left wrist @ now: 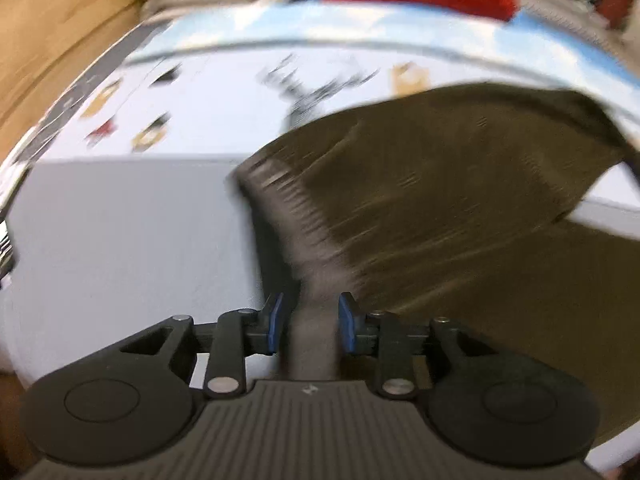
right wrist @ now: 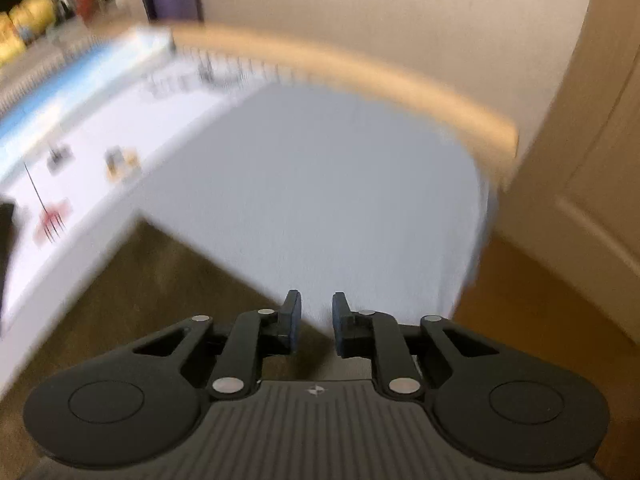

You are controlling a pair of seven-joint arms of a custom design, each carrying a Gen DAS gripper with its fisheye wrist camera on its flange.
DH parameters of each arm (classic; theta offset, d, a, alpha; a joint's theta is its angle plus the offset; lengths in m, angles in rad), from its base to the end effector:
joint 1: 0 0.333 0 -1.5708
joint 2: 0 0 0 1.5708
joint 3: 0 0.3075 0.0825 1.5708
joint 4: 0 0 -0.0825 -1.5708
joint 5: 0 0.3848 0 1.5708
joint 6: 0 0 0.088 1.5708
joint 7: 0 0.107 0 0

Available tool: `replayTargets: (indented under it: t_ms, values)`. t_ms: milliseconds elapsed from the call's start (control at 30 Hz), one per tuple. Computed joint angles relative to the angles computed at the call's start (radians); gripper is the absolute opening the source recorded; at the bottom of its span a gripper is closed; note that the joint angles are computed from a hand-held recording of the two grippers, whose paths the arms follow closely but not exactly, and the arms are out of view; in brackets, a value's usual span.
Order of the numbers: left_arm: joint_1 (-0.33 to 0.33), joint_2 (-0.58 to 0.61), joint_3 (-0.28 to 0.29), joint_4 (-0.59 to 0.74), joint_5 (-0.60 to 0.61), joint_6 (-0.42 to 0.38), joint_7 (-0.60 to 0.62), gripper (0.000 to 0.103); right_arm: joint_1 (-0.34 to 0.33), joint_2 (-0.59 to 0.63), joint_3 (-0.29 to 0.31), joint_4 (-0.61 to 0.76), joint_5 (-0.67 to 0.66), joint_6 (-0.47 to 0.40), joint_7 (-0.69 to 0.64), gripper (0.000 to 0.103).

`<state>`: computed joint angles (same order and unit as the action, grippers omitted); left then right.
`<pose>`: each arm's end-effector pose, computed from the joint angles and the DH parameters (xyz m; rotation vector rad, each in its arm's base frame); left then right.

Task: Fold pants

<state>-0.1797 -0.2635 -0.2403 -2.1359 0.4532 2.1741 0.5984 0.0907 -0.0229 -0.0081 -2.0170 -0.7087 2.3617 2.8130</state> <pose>0.4688 -0.2007 0.5405 -2.1516 1.5126 -0.3214 0.5807 0.0398 0.4940 -1.1067 2.4980 -0.8800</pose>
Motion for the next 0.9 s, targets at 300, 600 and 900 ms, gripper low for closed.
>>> replayTargets:
  t_ms: [300,600,900]
  values:
    - [-0.072,0.246,-0.040,0.222,0.179,0.052,0.051,0.033,0.020,0.068,0.003,0.021,-0.006,0.480,-0.122,0.010]
    - [-0.191,0.540,0.000,0.574,0.310,0.189,0.077,0.029,-0.034,0.291,0.205,0.244,0.736,0.565,-0.769,0.005]
    - [-0.308,0.946,0.092,1.093,0.215,0.162,0.228,0.022,0.065,0.598,0.186,0.637,0.999,0.400,-0.754,0.037]
